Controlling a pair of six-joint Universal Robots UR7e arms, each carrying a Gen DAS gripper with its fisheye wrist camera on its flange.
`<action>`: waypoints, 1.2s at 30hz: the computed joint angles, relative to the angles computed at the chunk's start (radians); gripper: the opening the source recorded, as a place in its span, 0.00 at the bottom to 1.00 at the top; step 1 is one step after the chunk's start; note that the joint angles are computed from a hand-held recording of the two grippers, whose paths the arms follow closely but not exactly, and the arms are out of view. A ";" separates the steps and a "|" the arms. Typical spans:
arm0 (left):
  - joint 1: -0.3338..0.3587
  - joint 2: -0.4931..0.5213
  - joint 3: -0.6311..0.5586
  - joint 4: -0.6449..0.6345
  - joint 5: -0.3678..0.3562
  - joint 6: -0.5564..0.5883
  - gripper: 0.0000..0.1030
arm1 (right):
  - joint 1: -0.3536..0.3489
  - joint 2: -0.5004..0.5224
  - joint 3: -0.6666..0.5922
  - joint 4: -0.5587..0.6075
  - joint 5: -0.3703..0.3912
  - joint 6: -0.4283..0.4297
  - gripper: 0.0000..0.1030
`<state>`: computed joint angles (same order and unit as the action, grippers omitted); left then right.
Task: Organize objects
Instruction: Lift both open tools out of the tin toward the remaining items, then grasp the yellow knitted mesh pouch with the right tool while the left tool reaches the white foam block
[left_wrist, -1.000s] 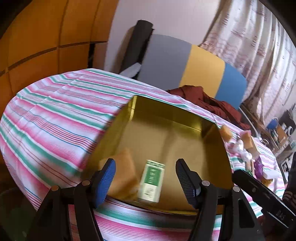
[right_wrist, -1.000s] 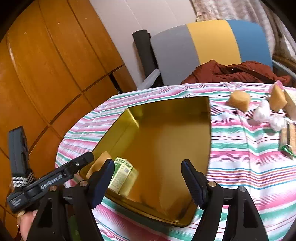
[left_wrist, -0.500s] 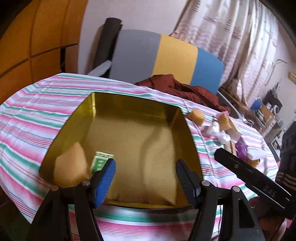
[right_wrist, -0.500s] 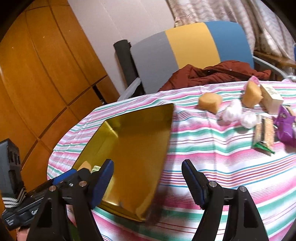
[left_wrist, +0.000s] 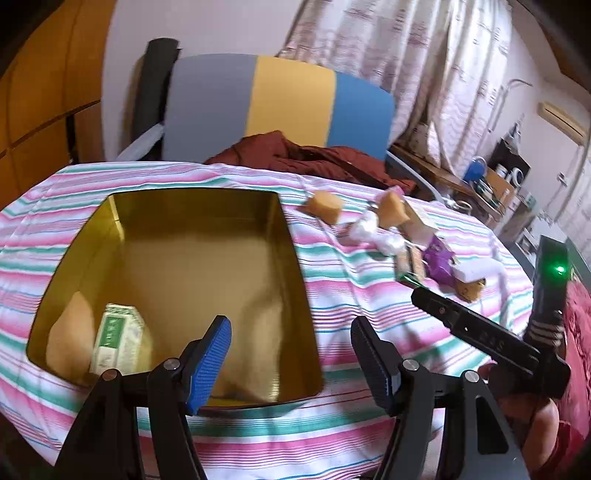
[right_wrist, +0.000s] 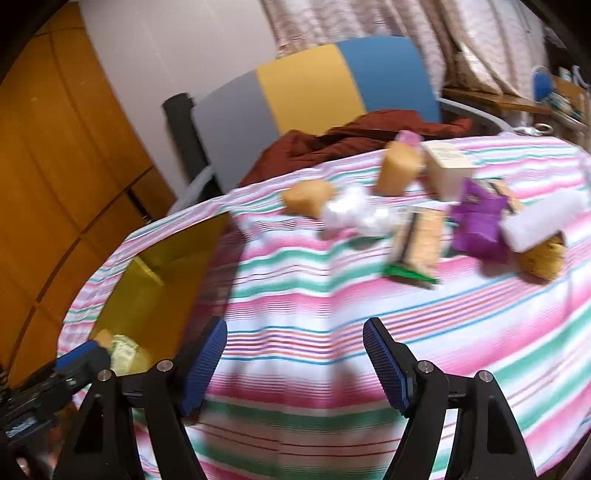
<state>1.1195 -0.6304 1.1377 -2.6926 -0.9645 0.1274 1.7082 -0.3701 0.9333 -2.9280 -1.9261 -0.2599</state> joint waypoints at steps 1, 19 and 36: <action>-0.004 0.005 -0.003 0.005 -0.006 0.003 0.66 | -0.006 -0.007 0.006 -0.008 -0.009 0.004 0.75; -0.040 0.041 -0.008 0.082 -0.063 0.026 0.66 | -0.121 0.011 -0.270 -0.080 -0.201 0.062 0.57; -0.039 0.054 -0.027 0.118 -0.064 0.014 0.66 | -0.110 -0.157 0.156 -0.112 0.156 -0.094 0.68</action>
<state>1.0802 -0.5761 1.1105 -2.5742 -1.0288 0.1419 1.5977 -0.5272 1.0895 -3.0404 -1.7699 -0.3543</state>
